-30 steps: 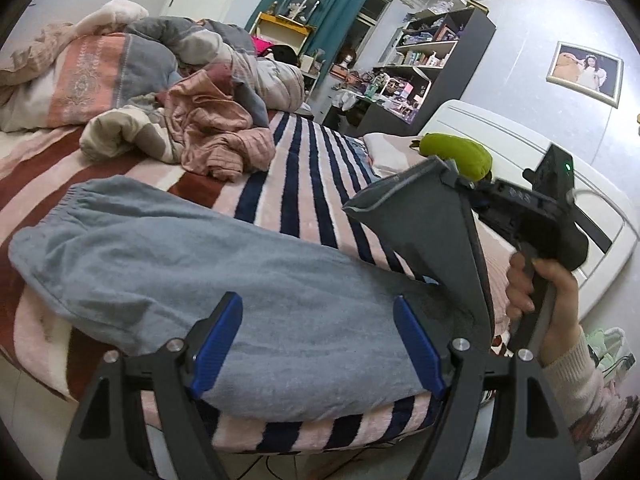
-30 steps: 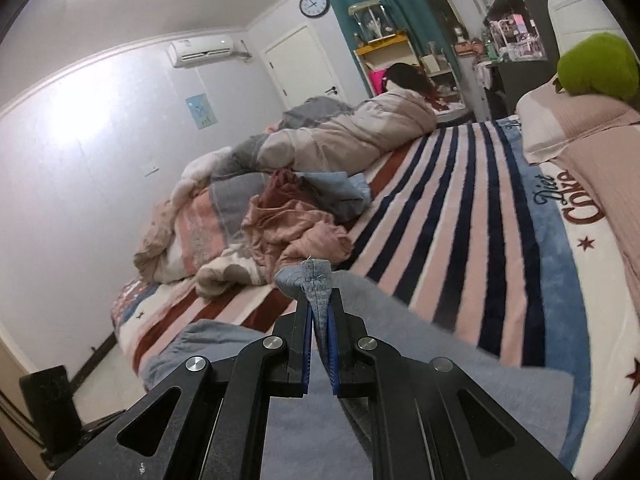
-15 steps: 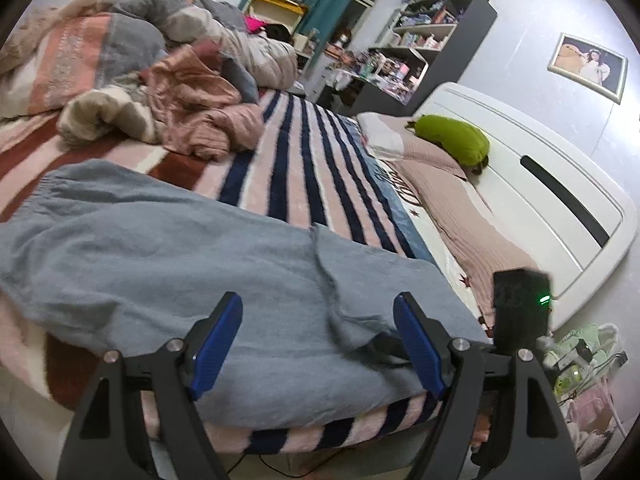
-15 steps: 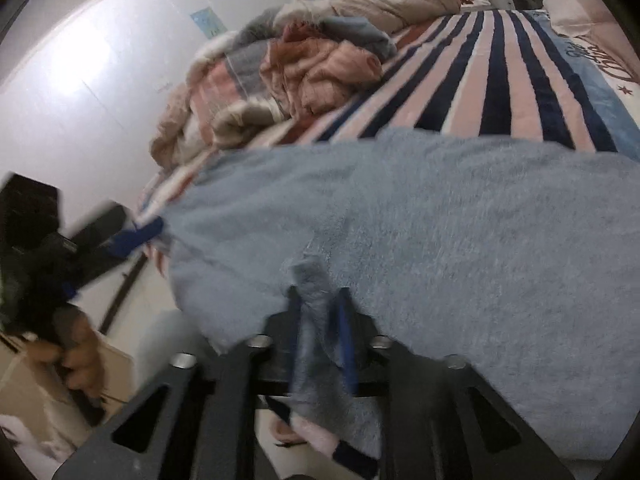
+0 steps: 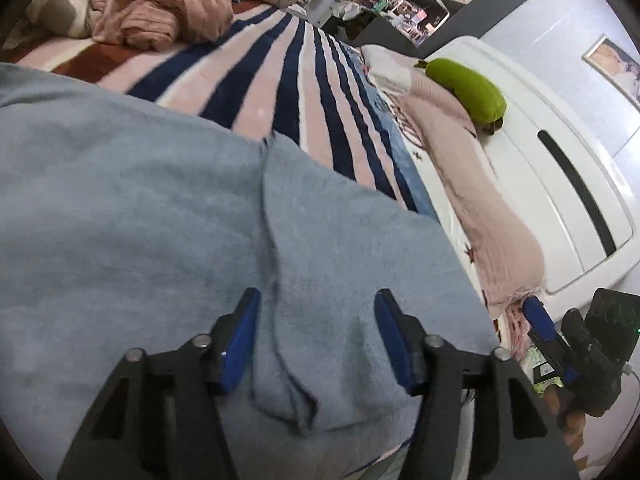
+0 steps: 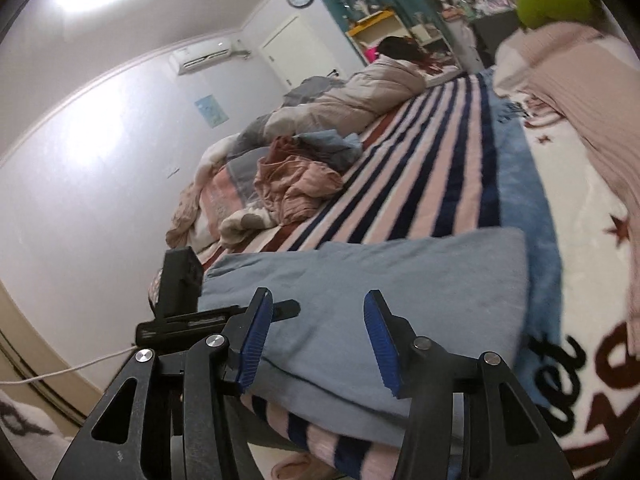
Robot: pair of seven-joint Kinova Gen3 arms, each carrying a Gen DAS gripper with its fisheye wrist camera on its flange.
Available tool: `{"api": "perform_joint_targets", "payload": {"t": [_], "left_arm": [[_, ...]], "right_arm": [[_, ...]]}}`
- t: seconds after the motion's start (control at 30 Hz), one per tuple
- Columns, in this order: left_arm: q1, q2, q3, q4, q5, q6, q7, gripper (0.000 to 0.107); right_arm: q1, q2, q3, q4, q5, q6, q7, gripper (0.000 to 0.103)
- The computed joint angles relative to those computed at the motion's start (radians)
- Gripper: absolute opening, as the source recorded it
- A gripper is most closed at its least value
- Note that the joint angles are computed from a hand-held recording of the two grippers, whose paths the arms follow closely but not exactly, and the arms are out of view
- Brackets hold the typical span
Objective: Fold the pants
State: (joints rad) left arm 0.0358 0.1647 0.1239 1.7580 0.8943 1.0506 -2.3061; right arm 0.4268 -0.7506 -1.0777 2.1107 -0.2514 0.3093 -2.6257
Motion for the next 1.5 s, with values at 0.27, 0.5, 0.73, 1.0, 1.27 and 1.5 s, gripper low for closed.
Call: {"api": "perform_joint_targets", "payload": {"t": [0.27,0.5,0.73,1.0,1.27,1.5], "left_arm": [[0.032,-0.1,-0.009,0.074,-0.014,-0.095,-0.016,0.004],[0.015,-0.151,-0.072,0.077,-0.044,-0.13,-0.017,0.004],[-0.006,-0.102,-0.062,0.071,-0.088,-0.094,-0.009,0.035],[-0.101,-0.182,-0.15,0.092,0.014,-0.085,-0.099,0.065],[-0.261,-0.166,-0.258,0.089,0.109,-0.043,-0.154,0.078],[-0.413,-0.075,-0.277,0.099,0.186,0.039,-0.176,0.081]], "right_arm": [[-0.069,-0.086,0.081,0.098,-0.04,-0.011,-0.066,0.044],[-0.062,-0.07,0.069,0.066,-0.024,0.005,-0.064,0.044],[0.01,0.009,-0.027,0.033,-0.031,-0.003,-0.069,0.044],[0.033,0.012,-0.032,-0.011,-0.028,0.085,-0.07,0.044],[0.168,-0.019,-0.085,-0.147,-0.018,0.256,-0.04,0.058],[0.318,-0.081,-0.115,-0.27,-0.072,0.413,0.012,0.086]]}}
